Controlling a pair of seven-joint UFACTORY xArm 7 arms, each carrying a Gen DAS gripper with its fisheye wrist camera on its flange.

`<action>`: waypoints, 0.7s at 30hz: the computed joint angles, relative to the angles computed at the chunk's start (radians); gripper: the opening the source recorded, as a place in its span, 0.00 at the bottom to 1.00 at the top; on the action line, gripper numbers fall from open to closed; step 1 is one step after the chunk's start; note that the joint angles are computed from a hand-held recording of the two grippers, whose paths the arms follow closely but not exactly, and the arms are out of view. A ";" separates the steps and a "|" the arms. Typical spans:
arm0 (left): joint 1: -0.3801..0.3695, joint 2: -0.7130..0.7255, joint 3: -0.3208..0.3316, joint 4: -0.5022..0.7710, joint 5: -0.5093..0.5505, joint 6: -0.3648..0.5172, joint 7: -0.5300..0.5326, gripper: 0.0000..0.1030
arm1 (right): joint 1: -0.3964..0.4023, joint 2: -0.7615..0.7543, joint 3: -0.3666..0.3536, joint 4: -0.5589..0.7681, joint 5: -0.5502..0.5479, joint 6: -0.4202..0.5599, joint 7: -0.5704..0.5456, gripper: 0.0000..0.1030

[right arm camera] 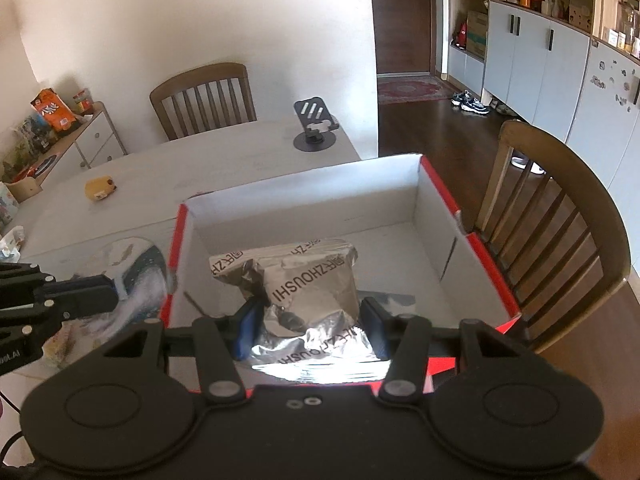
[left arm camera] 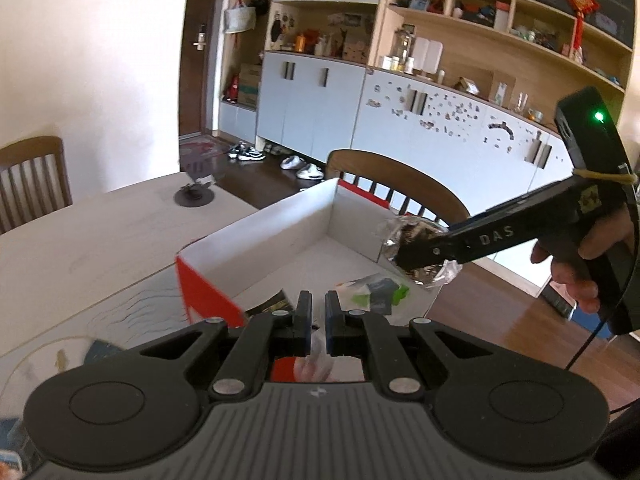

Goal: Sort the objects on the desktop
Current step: 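Carry the white cable and silver foil bag with both grippers over the red shoebox, then open the left gripper to drop the cable while the right gripper releases the foil bag into the box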

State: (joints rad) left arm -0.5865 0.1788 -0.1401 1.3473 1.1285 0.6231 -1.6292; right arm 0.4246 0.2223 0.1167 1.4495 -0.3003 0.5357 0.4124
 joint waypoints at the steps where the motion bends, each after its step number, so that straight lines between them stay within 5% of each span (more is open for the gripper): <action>1: 0.003 0.019 0.000 0.021 -0.008 -0.004 0.021 0.05 | -0.005 0.006 0.000 0.008 0.008 0.003 -0.009 0.51; 10: -0.009 0.122 0.052 0.123 -0.114 -0.032 0.152 0.05 | -0.023 0.112 -0.017 0.138 0.040 0.057 -0.108 0.51; 21: -0.023 0.118 0.084 0.095 -0.172 -0.049 0.151 0.05 | 0.006 0.349 -0.070 0.409 0.041 0.178 -0.171 0.51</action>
State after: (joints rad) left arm -0.6093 0.2969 -0.0556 1.4427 0.9561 0.5736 -1.4779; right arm 0.4305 0.5713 0.0464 1.8583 -0.2597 0.7138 0.2417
